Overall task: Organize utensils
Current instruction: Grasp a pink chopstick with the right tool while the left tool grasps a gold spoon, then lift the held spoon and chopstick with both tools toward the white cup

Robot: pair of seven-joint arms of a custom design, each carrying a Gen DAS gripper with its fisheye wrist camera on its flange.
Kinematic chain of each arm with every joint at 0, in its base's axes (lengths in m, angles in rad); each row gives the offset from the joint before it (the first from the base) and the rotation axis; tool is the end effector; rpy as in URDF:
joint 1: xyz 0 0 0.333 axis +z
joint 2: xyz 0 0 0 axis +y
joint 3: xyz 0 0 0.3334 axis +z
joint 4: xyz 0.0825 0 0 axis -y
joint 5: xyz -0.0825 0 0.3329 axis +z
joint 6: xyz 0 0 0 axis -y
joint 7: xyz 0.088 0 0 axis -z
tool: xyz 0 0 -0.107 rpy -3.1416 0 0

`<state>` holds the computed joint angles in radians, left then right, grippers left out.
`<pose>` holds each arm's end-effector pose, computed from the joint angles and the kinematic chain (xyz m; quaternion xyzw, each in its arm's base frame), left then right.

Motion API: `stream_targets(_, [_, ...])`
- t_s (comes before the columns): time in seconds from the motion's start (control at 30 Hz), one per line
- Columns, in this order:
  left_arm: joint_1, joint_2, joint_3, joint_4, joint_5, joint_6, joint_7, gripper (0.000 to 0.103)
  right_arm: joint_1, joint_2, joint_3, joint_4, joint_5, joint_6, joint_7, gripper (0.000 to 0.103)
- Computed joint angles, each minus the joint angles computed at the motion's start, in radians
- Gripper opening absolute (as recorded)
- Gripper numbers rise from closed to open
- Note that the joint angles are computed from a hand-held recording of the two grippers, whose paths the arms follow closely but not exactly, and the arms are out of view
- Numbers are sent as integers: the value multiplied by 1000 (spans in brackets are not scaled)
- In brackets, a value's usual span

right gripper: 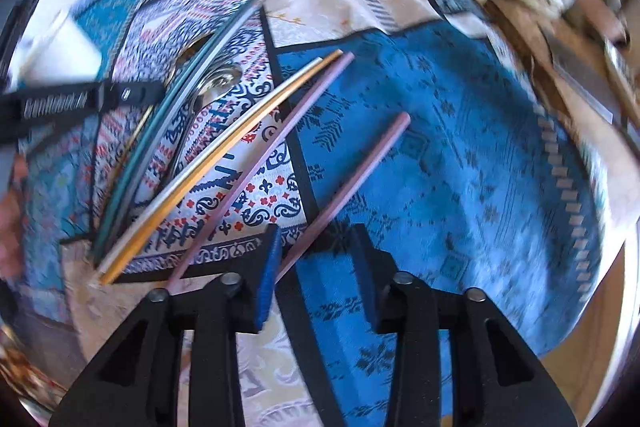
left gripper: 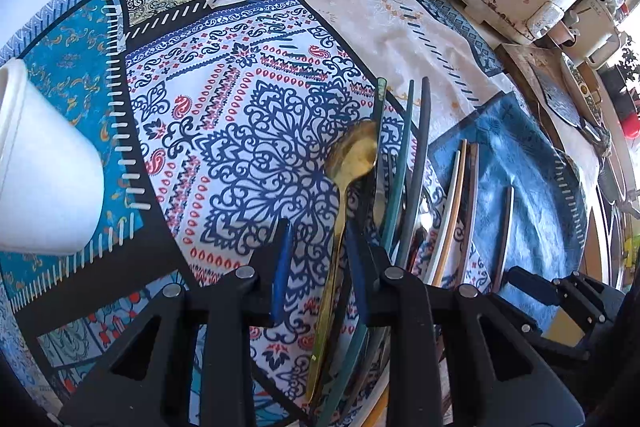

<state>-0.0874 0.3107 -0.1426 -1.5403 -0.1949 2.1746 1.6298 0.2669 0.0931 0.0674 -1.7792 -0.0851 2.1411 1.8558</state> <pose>0.6247 -0.1401 0.5417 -0.6245 0.7564 -0.1934 0.0206 0.5390 0.1817 0.5577 -0.7292 0.6701 -0.0929 0.1029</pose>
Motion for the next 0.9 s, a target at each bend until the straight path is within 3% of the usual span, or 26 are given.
stream_targets(0.13, [-16, 31, 5, 47, 36, -15, -22, 27, -14, 15, -4, 13, 24, 16, -78, 13])
stream_targets(0.23, [-28, 46, 8, 72, 66, -27, -33, 27, -36, 42, -11, 44, 79, 15, -121, 8])
stream_targets(0.47, [-46, 60, 11, 90, 118, -31, -28, 24, -93, 108, -20, 121, 177, 8, -203, 6])
stream_targets(0.53, [-43, 76, 5, 113, 107, -44, -20, 20, -102, 120, -19, 139, 189, 4, -215, 6])
stream_targets(0.6, [-29, 88, -4, 133, 71, -67, -4, 5, -107, 136, -18, 159, 197, 3, -224, 6])
stream_targets(0.63, [-23, 97, -8, 149, 53, -85, 4, 3, -109, 140, -17, 165, 200, 3, -228, 6])
stream_targets(0.9, [-29, 107, -3, 163, 40, -98, -7, 3, -98, 175, -12, 240, 187, -92, -186, 6])
